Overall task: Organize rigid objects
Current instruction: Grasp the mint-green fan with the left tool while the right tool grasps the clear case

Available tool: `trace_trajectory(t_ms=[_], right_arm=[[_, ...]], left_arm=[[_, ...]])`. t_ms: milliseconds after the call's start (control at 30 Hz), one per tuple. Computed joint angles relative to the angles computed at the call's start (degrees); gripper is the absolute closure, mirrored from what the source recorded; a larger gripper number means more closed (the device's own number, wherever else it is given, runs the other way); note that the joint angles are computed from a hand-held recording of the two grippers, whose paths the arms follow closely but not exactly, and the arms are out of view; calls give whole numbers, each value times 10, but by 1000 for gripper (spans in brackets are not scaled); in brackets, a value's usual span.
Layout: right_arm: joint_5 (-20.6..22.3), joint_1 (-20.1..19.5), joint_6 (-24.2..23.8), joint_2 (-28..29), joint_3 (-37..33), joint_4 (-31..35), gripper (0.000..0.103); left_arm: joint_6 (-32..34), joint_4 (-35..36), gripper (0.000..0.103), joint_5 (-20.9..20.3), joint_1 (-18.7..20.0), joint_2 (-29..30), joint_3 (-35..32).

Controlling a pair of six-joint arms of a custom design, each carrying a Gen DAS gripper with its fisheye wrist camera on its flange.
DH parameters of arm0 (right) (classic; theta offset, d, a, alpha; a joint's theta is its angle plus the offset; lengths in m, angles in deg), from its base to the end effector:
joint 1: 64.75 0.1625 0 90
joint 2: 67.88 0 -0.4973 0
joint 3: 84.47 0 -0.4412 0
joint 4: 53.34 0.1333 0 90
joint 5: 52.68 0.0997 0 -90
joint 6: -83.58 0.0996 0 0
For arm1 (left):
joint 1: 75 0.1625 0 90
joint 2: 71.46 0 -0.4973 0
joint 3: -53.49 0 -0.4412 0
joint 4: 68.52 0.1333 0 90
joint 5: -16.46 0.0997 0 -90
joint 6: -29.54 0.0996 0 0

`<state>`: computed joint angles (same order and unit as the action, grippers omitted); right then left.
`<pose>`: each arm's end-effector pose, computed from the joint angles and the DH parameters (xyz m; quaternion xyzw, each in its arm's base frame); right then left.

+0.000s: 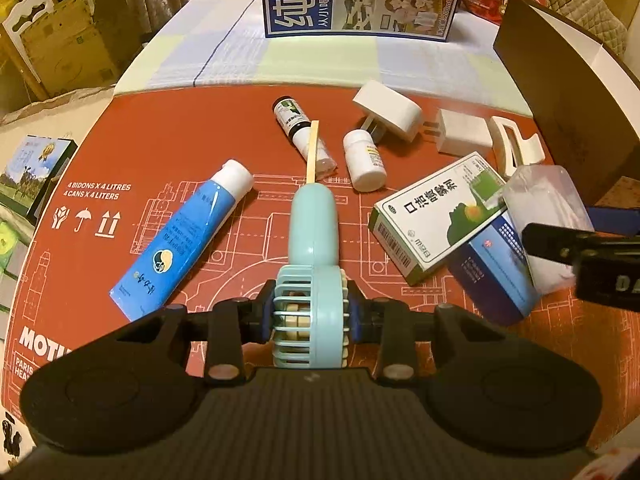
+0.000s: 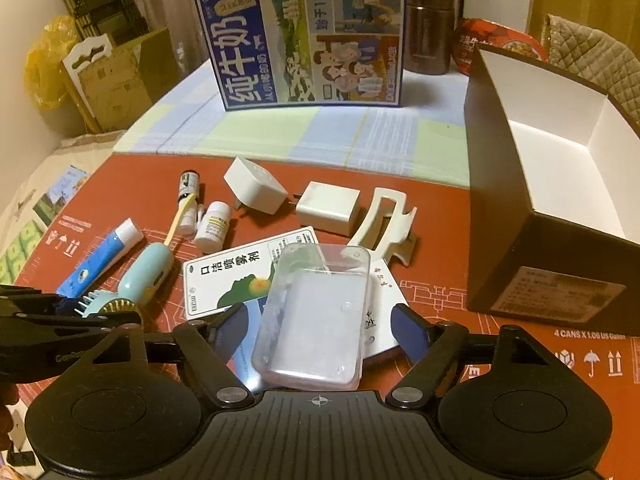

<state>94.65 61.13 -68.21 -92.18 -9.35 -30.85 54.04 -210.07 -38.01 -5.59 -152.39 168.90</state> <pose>0.4222 -0.4992 -0.0550 -0.0114 -0.8709 0.3598 0.3347 -0.0184 -0.5926 0.3556 0.3193 0.8872 -0.1310 0.3064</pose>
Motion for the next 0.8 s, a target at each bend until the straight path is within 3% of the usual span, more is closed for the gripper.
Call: trace_trajectory(t_ms=[100,200,300,800], right_arm=[[-4,-6,3,6,-9,17,34],[-6,-9,-3,10,-11,26,49],[-7,-9,-28,4,-2,13,50],[-23,1,-40,-43,56,-33,50]], left_arm=[[3,1,73,1,-1,2,-1],[5,7,73,1,-1,3,-4],[6,10,73,1,-1,4,-5],[-5,9,73,-21,-20,-34,2]])
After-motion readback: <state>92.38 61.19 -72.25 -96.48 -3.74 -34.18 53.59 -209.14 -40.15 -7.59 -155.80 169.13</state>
